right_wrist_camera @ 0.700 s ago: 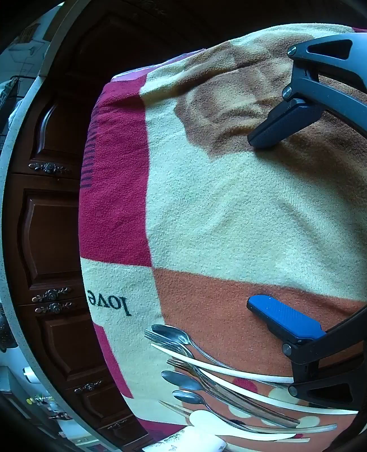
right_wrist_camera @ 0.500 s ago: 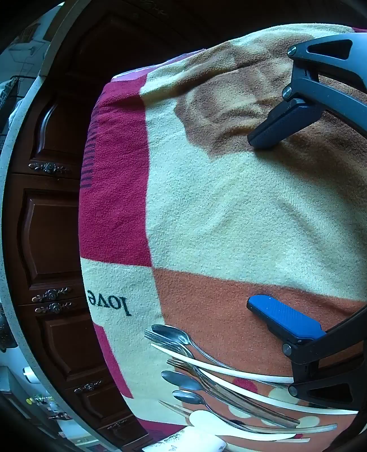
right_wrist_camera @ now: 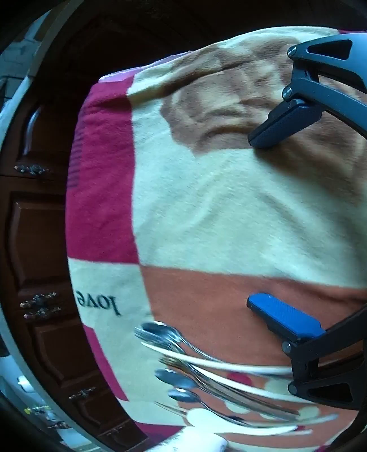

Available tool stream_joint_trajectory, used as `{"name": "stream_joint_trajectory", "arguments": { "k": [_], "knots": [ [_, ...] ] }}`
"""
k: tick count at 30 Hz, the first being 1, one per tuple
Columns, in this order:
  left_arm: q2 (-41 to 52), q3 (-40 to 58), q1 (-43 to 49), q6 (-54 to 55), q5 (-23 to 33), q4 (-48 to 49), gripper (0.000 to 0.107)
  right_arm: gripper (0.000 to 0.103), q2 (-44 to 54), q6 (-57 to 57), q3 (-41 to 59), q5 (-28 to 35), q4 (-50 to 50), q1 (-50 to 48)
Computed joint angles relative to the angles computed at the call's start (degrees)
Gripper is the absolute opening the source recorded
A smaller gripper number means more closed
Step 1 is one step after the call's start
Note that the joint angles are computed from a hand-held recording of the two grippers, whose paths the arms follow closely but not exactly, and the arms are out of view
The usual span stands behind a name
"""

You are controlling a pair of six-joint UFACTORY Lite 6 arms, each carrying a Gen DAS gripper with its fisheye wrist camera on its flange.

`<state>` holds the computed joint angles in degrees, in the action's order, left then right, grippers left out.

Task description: Organize utensils

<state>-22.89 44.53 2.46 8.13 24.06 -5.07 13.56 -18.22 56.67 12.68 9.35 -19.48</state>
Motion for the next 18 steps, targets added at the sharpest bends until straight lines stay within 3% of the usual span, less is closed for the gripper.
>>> {"name": "stream_joint_trajectory", "arguments": {
  "k": [4, 8, 14, 18],
  "knots": [
    [-0.76, -0.29, -1.44, -0.07, 0.58, -0.41, 0.052, 0.097, -12.09, 15.61, -8.93, 0.06, -13.25, 4.80],
    [-1.79, -0.56, -3.45, -1.59, 1.51, -0.47, 0.052, 0.097, -30.50, 22.07, -17.16, 6.24, -13.07, 10.58],
    [-5.36, -0.35, -7.52, -7.30, 3.74, 3.39, 0.052, 0.097, -41.51, 42.47, -13.99, 18.44, -21.94, 24.12],
    [-8.01, 0.03, -8.10, -7.45, 5.55, 2.84, 0.052, 0.097, -45.26, 58.81, -11.09, 25.59, -34.35, 34.68]
  ]
}}
